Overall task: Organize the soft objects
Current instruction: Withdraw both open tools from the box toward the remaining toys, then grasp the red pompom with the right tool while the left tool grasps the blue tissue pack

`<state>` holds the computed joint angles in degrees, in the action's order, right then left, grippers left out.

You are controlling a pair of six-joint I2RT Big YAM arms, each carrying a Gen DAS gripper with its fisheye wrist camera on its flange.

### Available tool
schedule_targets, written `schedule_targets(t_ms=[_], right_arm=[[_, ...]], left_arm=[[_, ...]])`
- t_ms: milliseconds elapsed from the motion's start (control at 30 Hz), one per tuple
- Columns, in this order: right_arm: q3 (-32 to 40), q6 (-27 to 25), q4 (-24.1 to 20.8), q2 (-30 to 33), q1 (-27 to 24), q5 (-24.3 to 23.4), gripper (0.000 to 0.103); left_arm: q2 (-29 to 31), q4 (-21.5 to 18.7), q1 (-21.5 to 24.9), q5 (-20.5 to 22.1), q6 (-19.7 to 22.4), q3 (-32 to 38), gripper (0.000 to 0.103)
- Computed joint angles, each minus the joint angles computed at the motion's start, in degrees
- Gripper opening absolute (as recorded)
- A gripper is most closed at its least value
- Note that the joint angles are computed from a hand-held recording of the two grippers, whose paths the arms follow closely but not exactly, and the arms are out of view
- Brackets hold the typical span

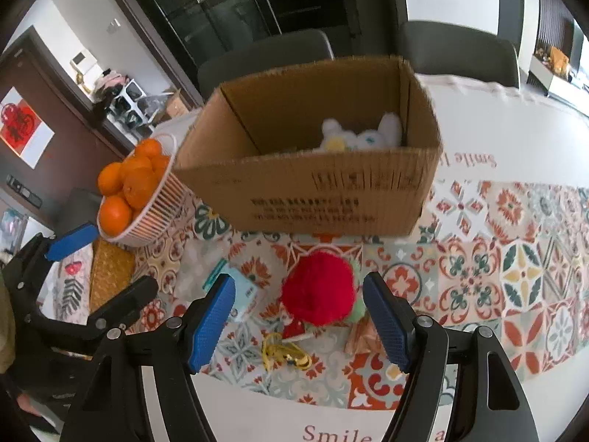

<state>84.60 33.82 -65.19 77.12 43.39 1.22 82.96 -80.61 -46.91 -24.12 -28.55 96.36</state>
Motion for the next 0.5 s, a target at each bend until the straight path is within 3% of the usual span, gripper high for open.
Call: schedule_targets(t_ms=[500], right_arm=[[-4.8,-2.1,1.6,2.0,0.1,-1.3,0.073]], left_arm=[[-0.1,3.5,0.9,7.2,0.0,-8.8,0.098]])
